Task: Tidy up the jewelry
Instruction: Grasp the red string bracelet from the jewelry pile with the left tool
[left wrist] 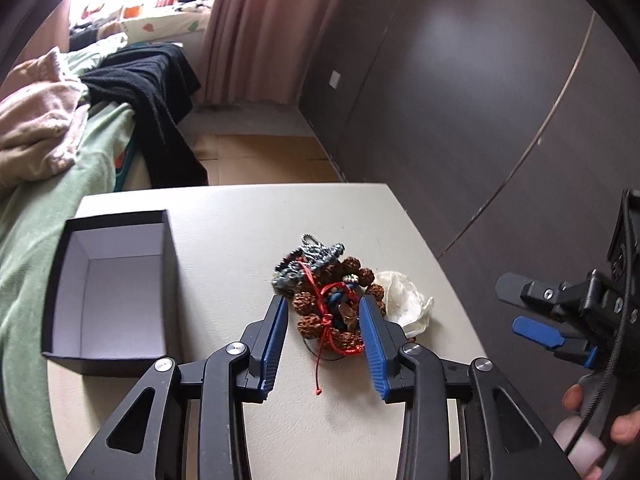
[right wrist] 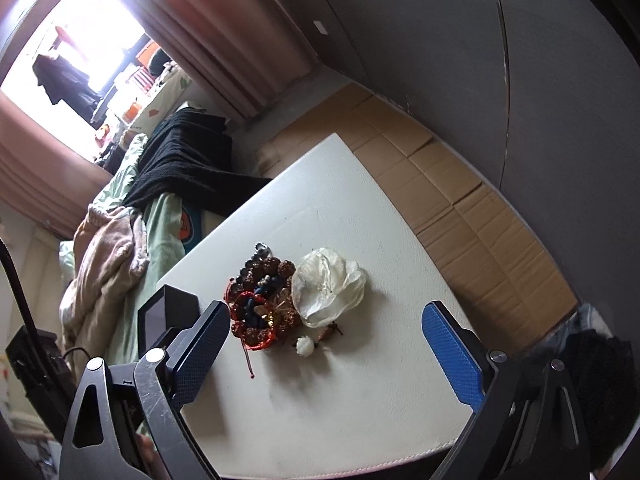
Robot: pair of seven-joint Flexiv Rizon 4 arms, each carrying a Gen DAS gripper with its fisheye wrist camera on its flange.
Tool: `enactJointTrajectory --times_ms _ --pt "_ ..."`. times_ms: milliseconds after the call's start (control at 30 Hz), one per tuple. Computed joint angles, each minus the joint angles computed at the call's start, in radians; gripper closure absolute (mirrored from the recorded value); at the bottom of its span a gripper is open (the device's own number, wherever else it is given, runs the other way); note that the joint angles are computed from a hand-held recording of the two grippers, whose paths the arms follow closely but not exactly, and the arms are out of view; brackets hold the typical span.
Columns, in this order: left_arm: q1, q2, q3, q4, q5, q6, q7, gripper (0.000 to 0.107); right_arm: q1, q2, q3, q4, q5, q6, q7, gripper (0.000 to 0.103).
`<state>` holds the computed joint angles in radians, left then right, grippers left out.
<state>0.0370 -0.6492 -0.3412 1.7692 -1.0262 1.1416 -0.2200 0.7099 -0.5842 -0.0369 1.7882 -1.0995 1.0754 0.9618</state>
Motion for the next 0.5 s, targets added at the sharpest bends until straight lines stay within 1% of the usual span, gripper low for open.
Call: enactJointTrajectory --times_ms 133,233,300,367,433,467,500 --pt "-0.026 -0.027 0.01 -0.014 0.046 0.03 -0.013 0.069 -0.009 -0.003 -0.001 0.01 0.009 0.018 0.012 0.005" --pt "-0.036 -0.048 0.007 -0.023 0.091 0.067 -0.023 0.069 -0.014 0.0 -0.009 0.019 0.0 0.04 0.03 0.005" --pt "-0.04 -0.066 0.002 -0.03 0.126 0.099 -0.035 0.07 -0.022 -0.004 -0.006 0.018 0.01 0.046 0.015 0.005" --pt "-0.037 -0.083 -0.005 -0.039 0.163 0.115 -0.051 0.076 -0.027 -0.009 -0.008 0.016 0.02 0.06 0.007 0.005" --pt "-0.038 -0.099 -0.008 -0.047 0.206 0.134 -0.069 0.078 -0.031 -0.017 -0.012 0.01 0.03 0.074 -0.009 0.005" --pt "-0.047 -0.107 -0.002 -0.05 0.232 0.164 -0.08 0.08 -0.032 -0.019 -0.016 0.011 0.031 0.081 -0.013 0.005" --pt "-0.066 -0.116 0.021 -0.057 0.265 0.19 -0.105 0.083 -0.033 -0.024 -0.018 0.008 0.037 0.09 -0.021 0.005"
